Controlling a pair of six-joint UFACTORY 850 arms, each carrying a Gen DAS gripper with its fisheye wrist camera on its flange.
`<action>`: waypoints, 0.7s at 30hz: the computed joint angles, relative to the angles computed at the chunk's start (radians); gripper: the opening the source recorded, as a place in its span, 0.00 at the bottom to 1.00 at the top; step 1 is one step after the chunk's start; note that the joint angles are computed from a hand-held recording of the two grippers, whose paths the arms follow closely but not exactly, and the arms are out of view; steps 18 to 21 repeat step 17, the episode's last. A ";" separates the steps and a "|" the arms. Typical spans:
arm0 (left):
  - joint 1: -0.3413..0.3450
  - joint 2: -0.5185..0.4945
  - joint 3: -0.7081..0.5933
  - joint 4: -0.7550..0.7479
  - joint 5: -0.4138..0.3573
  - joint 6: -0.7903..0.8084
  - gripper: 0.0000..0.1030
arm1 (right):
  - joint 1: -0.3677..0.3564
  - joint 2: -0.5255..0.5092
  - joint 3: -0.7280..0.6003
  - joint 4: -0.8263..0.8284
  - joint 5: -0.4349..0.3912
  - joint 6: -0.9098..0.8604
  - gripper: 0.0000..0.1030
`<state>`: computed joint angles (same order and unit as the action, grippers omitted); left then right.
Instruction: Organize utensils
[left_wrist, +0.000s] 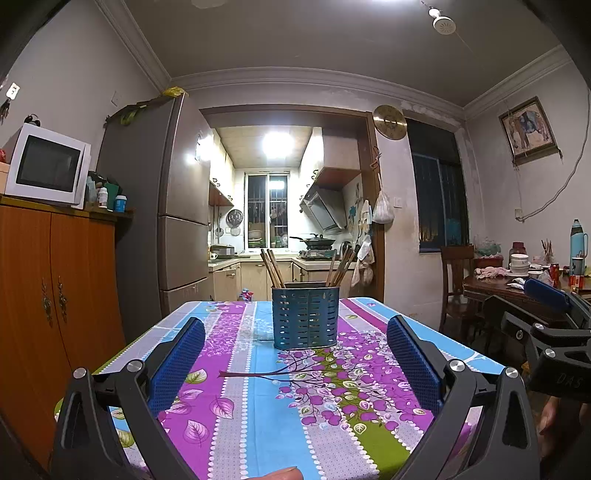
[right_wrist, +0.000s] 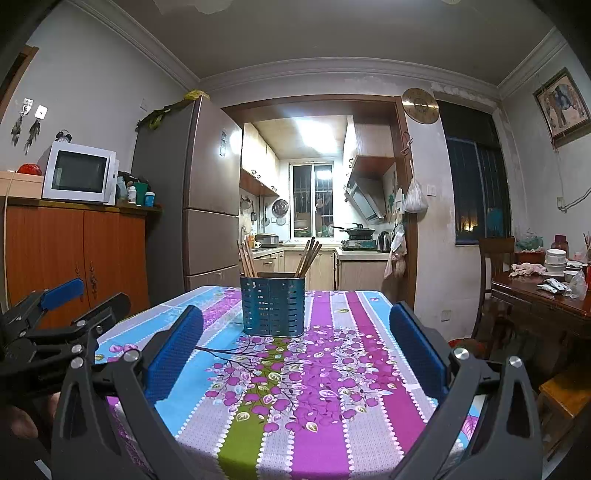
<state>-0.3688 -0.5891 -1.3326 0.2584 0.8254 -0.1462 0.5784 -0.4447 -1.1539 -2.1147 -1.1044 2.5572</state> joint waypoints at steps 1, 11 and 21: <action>0.000 0.001 0.001 0.000 0.001 0.001 0.95 | -0.001 -0.003 -0.001 0.000 0.000 0.001 0.95; -0.006 -0.016 -0.019 -0.006 -0.018 0.002 0.95 | -0.004 -0.006 -0.002 -0.005 0.006 0.003 0.95; -0.009 -0.024 -0.034 -0.010 -0.052 -0.001 0.95 | -0.008 -0.010 -0.003 -0.008 0.006 0.006 0.95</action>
